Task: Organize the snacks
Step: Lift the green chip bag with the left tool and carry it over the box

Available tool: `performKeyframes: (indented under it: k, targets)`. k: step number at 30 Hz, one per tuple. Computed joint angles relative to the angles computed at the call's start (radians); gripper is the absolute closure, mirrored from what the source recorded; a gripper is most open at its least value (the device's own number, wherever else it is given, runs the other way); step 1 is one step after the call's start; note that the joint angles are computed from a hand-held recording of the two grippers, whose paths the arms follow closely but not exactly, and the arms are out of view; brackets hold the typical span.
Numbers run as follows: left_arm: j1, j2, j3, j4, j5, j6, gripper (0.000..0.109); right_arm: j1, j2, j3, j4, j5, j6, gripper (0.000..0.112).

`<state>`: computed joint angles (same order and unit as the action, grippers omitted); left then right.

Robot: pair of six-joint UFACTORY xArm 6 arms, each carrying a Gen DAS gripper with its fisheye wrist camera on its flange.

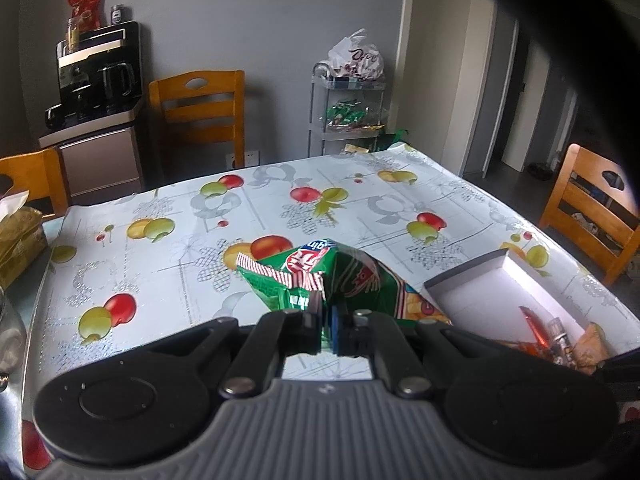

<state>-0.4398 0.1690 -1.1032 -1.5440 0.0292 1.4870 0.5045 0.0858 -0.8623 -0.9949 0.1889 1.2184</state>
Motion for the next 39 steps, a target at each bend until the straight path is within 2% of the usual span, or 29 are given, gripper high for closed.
performKeyframes:
  k: [11, 26, 39]
  targets:
    - [-0.053, 0.004, -0.018, 0.023, 0.025, -0.016, 0.109, -0.047, -0.083, 0.061, -0.097, 0.021, 0.128, 0.091]
    - [-0.126, 0.023, -0.042, 0.02, 0.049, -0.009, 0.109, -0.104, -0.152, 0.125, -0.119, 0.055, 0.161, 0.091]
    - [-0.165, 0.061, -0.066, 0.117, 0.073, -0.08, 0.109, -0.142, -0.181, 0.156, -0.137, 0.063, 0.182, 0.091]
